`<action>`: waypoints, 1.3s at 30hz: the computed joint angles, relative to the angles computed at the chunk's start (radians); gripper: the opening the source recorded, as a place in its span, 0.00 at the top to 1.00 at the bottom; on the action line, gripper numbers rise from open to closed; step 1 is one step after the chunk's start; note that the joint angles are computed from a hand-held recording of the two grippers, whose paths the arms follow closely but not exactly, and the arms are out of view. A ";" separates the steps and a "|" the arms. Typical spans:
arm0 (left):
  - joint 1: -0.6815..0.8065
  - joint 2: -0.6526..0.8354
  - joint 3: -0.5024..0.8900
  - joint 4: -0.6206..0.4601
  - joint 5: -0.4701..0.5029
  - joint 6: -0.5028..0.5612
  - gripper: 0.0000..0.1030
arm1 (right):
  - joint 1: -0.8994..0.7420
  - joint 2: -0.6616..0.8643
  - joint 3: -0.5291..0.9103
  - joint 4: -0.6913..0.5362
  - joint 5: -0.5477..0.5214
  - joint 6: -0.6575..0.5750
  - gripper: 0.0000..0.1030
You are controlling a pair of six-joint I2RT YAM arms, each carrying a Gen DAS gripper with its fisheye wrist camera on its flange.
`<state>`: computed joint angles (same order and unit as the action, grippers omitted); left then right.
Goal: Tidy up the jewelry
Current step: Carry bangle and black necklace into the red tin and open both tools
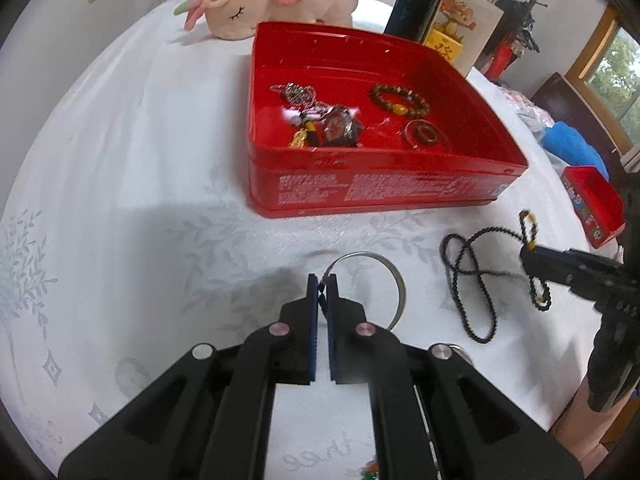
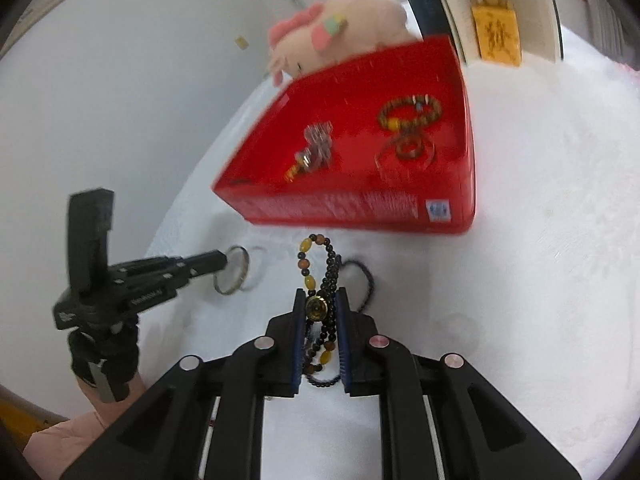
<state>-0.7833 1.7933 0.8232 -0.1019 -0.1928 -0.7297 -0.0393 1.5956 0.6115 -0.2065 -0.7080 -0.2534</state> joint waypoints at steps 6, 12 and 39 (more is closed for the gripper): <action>-0.020 -0.061 0.033 -0.056 -0.019 0.018 0.98 | -0.053 -0.154 0.050 -0.157 -0.067 -0.064 0.87; -0.024 -0.103 0.106 -0.131 -0.044 0.051 0.98 | -0.075 -0.291 0.158 -0.302 -0.109 -0.080 0.87; 0.237 0.320 0.752 -0.384 0.071 0.217 0.97 | 0.135 0.293 0.788 -0.238 0.163 0.151 0.86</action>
<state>-0.5460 2.1134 1.5751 -0.4856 -0.1218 -0.5130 0.0962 1.8884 1.3999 -0.4446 -0.5446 -0.1020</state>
